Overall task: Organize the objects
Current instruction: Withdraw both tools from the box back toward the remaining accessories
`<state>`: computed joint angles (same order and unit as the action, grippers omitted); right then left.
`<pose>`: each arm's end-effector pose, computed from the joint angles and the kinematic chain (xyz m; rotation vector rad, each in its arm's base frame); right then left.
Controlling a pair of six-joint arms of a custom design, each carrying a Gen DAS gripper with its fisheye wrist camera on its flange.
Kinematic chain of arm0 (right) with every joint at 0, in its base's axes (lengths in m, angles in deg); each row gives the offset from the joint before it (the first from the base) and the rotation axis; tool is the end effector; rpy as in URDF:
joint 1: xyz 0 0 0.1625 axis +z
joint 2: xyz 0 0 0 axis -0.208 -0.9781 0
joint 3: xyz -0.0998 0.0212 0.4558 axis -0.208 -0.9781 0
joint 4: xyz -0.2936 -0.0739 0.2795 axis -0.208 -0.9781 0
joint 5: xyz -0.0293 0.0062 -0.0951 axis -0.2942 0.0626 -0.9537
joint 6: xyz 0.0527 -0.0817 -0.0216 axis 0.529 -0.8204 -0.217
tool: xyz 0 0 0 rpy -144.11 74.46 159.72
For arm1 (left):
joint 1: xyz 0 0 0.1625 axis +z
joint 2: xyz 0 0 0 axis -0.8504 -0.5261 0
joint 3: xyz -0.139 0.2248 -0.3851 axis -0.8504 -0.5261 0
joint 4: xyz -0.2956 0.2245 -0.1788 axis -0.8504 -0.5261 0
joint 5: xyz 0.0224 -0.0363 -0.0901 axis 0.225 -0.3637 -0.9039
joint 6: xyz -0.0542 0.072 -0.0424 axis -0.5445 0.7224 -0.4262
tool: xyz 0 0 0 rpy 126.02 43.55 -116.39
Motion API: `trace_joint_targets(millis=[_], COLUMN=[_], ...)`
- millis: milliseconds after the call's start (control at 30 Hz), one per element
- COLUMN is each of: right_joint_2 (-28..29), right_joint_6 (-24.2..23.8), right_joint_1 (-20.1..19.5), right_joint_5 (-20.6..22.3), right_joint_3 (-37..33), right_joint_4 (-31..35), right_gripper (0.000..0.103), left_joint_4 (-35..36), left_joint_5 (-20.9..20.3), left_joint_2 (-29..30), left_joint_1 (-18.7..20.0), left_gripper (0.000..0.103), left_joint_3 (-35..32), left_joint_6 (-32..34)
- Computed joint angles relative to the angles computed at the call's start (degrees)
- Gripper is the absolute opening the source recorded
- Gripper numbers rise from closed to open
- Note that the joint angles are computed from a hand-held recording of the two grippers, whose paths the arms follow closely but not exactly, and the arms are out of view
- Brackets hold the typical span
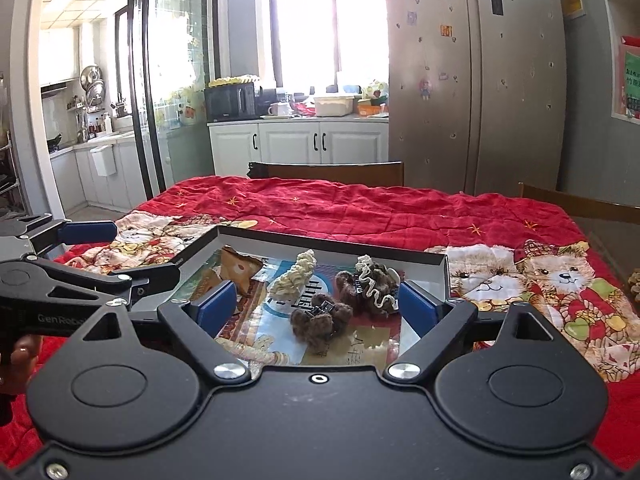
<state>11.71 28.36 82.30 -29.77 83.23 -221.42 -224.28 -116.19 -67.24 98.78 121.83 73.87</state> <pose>-0.0487 -0.6032 0.3170 0.9691 -2.2798 1.1691 -0.3231 -0.5639 -0.0776 0.7043 1.9856 -1.2813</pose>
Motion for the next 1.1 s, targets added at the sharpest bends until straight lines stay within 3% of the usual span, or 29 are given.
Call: trace_joint_targets(millis=[733, 1100], right_joint_2=[-9.4, -11.2], right_joint_6=[-4.8, -6.9], right_joint_1=[-3.9, -6.5], right_joint_5=[5.7, 4.1], right_joint_3=[9.1, 12.7], right_joint_4=[-0.6, -1.4], right_gripper=[0.091, 0.092], left_joint_4=[-5.1, -2.2], left_joint_5=[2.5, 3.4], left_joint_2=[-1.4, -1.7], left_joint_1=[-5.1, -6.4], left_gripper=[0.101, 0.101], left_joint_3=[7.2, 12.7], left_joint_6=[1.0, -5.0])
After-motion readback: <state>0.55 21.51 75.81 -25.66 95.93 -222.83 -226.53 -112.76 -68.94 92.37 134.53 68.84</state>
